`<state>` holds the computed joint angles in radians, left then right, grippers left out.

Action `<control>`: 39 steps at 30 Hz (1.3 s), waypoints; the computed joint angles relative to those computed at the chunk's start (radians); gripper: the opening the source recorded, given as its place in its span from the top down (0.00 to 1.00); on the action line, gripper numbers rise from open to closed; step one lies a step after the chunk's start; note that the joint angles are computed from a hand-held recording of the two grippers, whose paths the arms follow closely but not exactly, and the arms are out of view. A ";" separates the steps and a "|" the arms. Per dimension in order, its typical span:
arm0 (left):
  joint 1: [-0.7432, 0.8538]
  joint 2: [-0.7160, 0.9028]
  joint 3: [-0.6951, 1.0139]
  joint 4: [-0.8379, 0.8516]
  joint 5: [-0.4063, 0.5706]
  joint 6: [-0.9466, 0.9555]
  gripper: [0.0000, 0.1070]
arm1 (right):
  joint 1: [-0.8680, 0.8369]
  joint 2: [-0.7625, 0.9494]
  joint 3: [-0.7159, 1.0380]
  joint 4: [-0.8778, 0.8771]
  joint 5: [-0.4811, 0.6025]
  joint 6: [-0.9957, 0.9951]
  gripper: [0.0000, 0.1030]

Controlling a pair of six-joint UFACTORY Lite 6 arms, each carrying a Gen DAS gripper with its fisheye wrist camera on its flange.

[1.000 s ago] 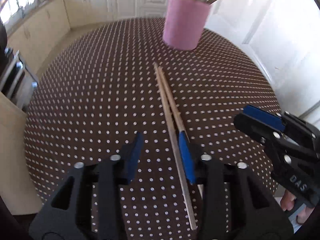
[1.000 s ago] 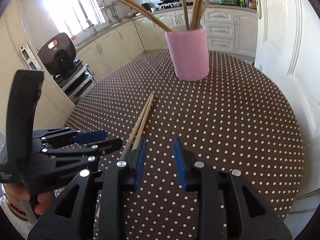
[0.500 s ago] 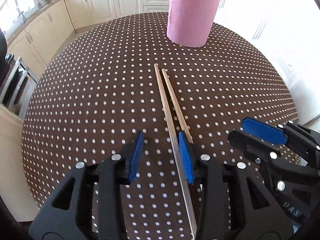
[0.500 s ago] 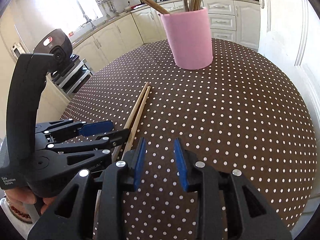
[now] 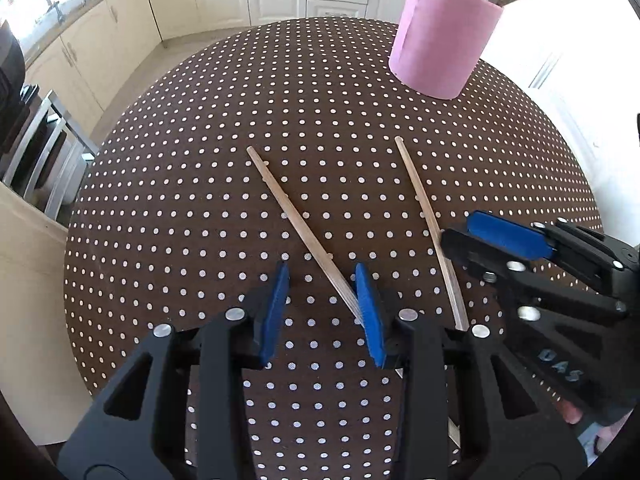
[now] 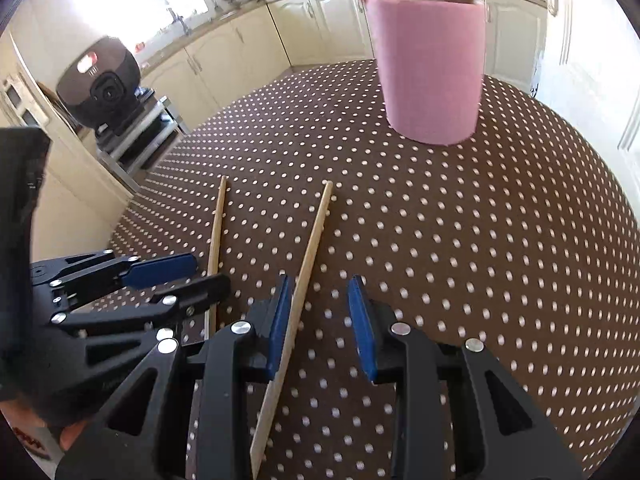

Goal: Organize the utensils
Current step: 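Close the left gripper on a chopstick while the right gripper grasps the other, then lift the left chopstick upright into the pink cup while the right tool inserts its own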

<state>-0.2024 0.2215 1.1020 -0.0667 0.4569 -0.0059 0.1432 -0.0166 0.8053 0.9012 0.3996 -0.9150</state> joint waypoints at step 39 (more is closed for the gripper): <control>-0.361 -0.729 -0.207 0.387 0.101 -0.494 0.94 | -0.274 -0.579 -0.054 0.071 0.336 -0.082 0.96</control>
<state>-0.5631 -0.5080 0.8951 0.3202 0.5574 -0.5001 -0.1304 -0.5954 0.7511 0.9724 0.7355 -0.9967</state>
